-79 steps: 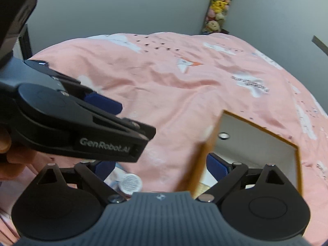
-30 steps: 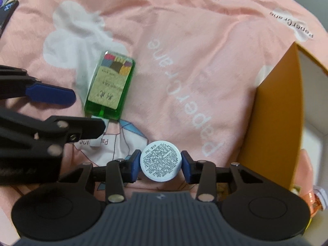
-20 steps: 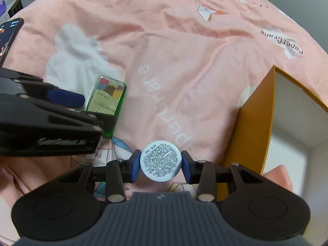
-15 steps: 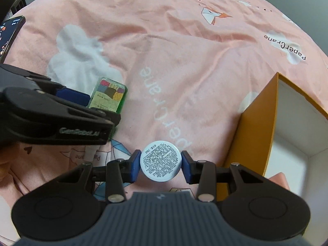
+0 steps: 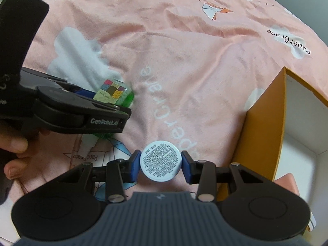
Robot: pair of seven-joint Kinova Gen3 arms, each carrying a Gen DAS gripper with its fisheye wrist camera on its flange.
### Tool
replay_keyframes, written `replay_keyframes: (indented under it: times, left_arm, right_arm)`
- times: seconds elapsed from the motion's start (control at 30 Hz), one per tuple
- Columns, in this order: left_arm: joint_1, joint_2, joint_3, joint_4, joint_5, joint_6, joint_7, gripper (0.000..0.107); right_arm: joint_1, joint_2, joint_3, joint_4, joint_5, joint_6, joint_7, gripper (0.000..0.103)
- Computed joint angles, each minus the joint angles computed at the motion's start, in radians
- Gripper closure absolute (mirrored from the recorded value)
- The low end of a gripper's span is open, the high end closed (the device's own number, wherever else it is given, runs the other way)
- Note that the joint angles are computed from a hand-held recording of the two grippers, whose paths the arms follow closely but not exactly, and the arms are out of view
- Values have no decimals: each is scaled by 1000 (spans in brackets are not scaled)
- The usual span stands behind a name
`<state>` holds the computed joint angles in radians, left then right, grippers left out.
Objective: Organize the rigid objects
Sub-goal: 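Lift and carry green bottle and white tin over the orange box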
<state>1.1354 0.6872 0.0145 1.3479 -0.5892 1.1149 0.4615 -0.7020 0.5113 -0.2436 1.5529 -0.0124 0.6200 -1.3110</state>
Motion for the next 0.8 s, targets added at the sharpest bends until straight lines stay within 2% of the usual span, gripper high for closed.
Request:
replay_keyframes:
  times: [0.5, 0.8]
  left_arm:
    - [65, -34, 1, 14, -68, -2, 87, 57]
    - [103, -42, 7, -31, -125, 49, 99, 57]
  right_arm:
    - [48, -56, -22, 73, -66, -79, -8, 62]
    - [90, -138, -46, 158, -111, -171, -9, 62]
